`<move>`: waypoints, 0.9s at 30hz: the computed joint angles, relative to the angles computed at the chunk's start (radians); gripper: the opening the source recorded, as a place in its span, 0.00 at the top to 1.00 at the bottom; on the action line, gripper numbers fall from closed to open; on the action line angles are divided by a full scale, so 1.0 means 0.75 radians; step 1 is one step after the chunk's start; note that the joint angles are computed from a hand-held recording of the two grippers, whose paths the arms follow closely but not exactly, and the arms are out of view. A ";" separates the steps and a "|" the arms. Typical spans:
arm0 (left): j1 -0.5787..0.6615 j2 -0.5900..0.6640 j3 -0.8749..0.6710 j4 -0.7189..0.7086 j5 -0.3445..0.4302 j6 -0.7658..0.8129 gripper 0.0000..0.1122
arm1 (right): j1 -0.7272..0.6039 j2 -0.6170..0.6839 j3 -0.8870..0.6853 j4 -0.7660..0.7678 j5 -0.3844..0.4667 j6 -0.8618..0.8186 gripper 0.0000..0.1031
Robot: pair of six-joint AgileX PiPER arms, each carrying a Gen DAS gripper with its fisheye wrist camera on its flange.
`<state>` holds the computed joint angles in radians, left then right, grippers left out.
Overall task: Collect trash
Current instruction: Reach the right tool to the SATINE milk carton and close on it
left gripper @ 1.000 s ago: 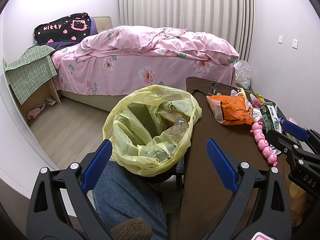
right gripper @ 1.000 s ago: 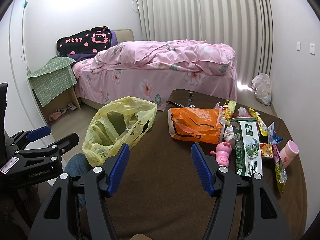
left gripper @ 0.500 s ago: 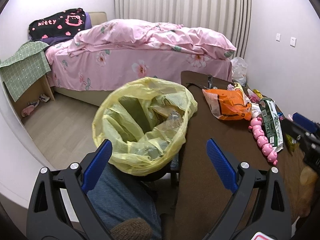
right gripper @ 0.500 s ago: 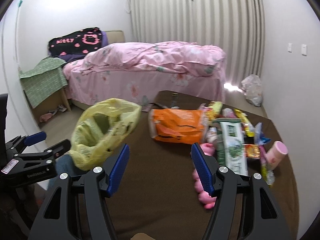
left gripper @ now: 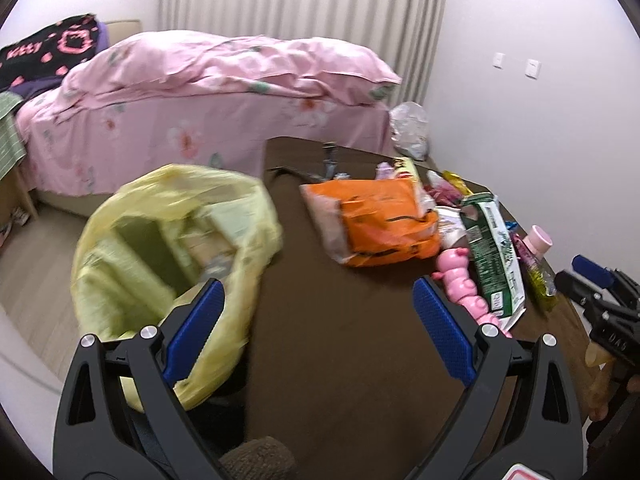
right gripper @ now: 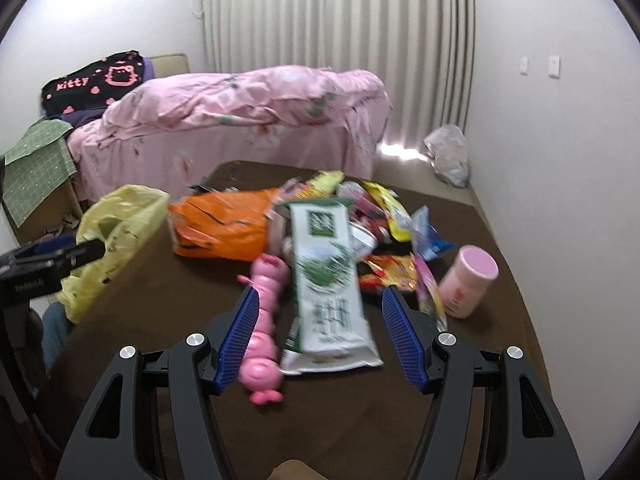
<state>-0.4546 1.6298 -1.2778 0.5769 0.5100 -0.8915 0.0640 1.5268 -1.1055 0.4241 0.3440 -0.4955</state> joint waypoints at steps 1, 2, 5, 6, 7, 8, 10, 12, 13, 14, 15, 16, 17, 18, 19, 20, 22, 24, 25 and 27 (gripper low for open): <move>-0.001 0.037 -0.047 -0.046 -0.002 0.056 0.18 | -0.015 0.010 -0.002 0.027 0.001 -0.035 0.41; 0.000 0.065 -0.081 -0.081 -0.004 0.100 0.16 | -0.021 0.027 -0.010 0.029 0.001 -0.043 0.41; -0.019 0.168 -0.211 -0.089 0.050 0.157 0.16 | -0.050 0.088 -0.060 0.121 0.033 -0.169 0.41; -0.018 0.207 -0.262 -0.128 0.071 0.196 0.16 | -0.050 0.116 -0.089 0.119 0.043 -0.177 0.41; -0.012 0.232 -0.297 -0.166 0.087 0.233 0.16 | -0.048 0.141 -0.122 0.116 0.062 -0.178 0.41; -0.007 0.261 -0.337 -0.201 0.107 0.265 0.16 | -0.047 0.172 -0.165 0.134 0.095 -0.192 0.41; 0.002 0.295 -0.384 -0.253 0.144 0.300 0.16 | -0.055 0.251 -0.268 0.203 0.177 -0.250 0.41; 0.020 0.317 -0.406 -0.318 0.158 0.347 0.16 | -0.036 0.322 -0.355 0.160 0.201 -0.211 0.41; 0.025 0.324 -0.407 -0.340 0.153 0.369 0.16 | -0.023 0.362 -0.408 0.122 0.214 -0.177 0.41; 0.026 0.335 -0.417 -0.344 0.158 0.384 0.16 | -0.014 0.398 -0.456 0.093 0.229 -0.147 0.41; 0.023 0.343 -0.423 -0.330 0.165 0.381 0.16 | -0.003 0.448 -0.527 0.062 0.258 -0.109 0.41; 0.024 0.338 -0.407 -0.328 0.155 0.382 0.16 | 0.006 0.494 -0.593 0.038 0.289 -0.077 0.41; 0.027 0.340 -0.408 -0.342 0.152 0.398 0.16 | 0.013 0.537 -0.659 0.012 0.322 -0.042 0.41; 0.035 0.347 -0.421 -0.376 0.155 0.431 0.16 | 0.025 0.602 -0.763 -0.047 0.377 0.023 0.41; 0.036 0.345 -0.420 -0.386 0.153 0.437 0.17 | 0.030 0.639 -0.824 -0.081 0.408 0.054 0.41; 0.040 0.348 -0.428 -0.399 0.155 0.449 0.17 | 0.037 0.667 -0.868 -0.113 0.430 0.082 0.41; 0.052 0.359 -0.453 -0.419 0.164 0.472 0.17 | 0.041 0.704 -0.945 -0.142 0.479 0.092 0.49; 0.069 0.377 -0.495 -0.443 0.181 0.493 0.19 | 0.013 0.667 -0.902 -0.027 0.472 -0.025 0.50; 0.083 0.388 -0.520 -0.464 0.186 0.507 0.21 | 0.001 0.632 -0.853 0.014 0.448 -0.066 0.50; 0.109 0.413 -0.578 -0.506 0.196 0.529 0.21 | -0.018 0.551 -0.747 0.064 0.391 -0.121 0.50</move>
<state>-0.3729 1.9394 -1.7111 0.1971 0.6571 -0.4945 0.0508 1.9402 -1.6653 0.4723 0.6369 -0.5860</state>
